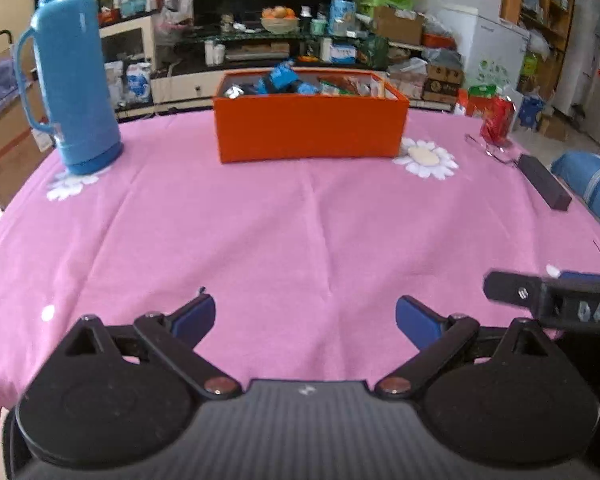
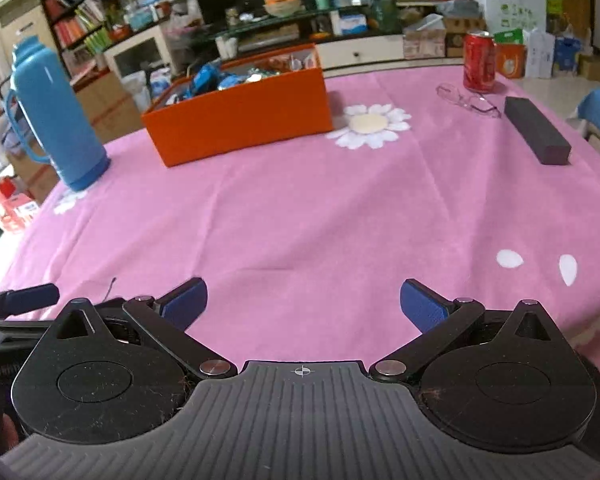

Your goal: Organize snacks

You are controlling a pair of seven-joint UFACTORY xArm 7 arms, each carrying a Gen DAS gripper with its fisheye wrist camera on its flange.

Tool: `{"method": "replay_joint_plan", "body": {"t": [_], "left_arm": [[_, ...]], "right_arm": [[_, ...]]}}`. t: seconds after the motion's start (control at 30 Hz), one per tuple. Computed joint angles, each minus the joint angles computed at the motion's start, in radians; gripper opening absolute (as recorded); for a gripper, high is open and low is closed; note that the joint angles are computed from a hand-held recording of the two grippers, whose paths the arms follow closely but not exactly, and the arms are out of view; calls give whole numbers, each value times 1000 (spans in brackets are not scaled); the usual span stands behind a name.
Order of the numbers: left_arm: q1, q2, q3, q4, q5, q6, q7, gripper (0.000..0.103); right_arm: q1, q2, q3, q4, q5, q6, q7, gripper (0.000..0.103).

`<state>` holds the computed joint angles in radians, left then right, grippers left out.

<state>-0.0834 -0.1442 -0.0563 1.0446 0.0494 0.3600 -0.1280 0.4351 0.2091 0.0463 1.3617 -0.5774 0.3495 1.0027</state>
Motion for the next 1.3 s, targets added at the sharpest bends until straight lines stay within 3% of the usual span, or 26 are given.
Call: {"method": "replay_joint_plan", "body": {"t": [0.3,1.3], "left_arm": [[44,-17,-23,24,141,62,-182,96],[48,-20,-10,20,154,64,-236,96]], "right_arm": [[-6,-45,21,-38,-23,9,-10,100],[-1,-23,43,-3,84,43,-147,100]]}}
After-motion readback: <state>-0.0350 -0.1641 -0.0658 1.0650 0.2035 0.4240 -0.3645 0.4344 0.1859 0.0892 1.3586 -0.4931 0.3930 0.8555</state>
